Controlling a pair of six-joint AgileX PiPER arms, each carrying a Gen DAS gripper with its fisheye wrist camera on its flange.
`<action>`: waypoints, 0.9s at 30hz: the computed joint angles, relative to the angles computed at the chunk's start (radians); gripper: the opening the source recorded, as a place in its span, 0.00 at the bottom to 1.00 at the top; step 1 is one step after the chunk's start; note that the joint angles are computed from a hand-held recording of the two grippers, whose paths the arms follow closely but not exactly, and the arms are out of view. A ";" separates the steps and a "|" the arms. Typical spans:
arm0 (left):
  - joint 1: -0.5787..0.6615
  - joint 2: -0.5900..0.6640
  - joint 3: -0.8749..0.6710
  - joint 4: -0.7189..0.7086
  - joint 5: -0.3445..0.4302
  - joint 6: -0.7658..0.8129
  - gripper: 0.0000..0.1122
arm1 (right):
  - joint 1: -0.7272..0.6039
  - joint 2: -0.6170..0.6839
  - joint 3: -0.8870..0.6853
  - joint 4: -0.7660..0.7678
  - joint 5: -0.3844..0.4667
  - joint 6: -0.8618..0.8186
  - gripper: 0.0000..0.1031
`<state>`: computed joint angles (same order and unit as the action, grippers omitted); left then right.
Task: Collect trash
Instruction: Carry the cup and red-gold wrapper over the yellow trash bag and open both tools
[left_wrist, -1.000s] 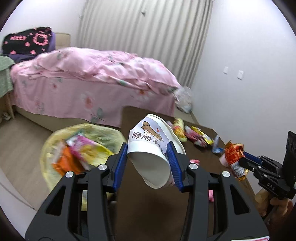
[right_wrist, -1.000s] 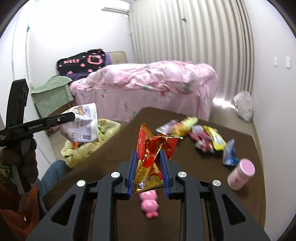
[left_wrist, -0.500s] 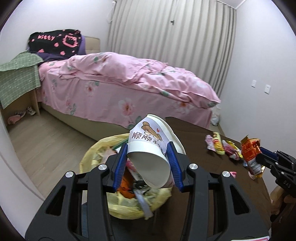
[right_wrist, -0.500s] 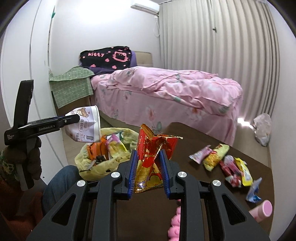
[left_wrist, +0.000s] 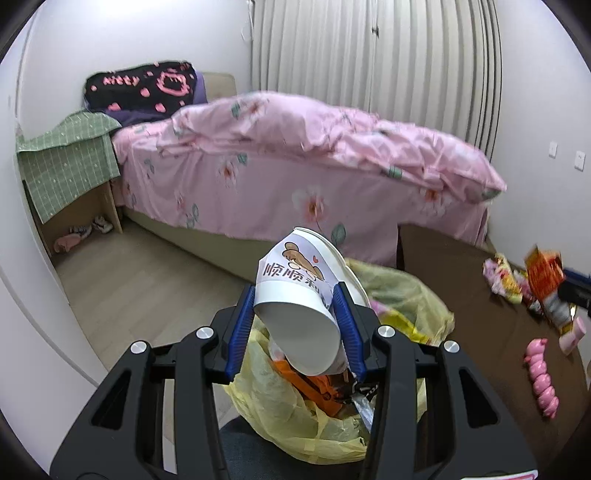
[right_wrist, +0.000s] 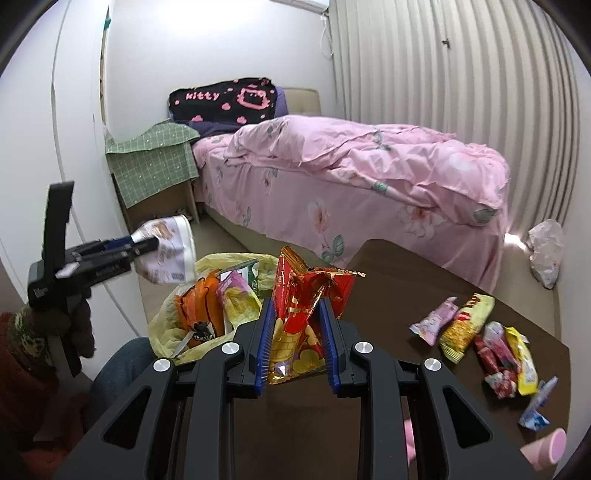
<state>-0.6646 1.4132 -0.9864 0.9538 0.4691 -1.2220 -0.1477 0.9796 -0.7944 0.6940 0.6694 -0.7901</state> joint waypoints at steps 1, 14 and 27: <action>0.012 0.026 -0.006 -0.040 -0.026 0.038 0.37 | 0.017 0.040 -0.014 0.020 -0.011 -0.023 0.23; 0.084 0.322 -0.098 -0.464 -0.134 0.459 0.36 | 0.266 0.655 -0.368 -0.057 -0.053 0.021 0.23; 0.130 0.254 -0.042 -0.435 -0.152 0.339 0.36 | 0.268 0.761 -0.410 -0.031 0.042 0.021 0.23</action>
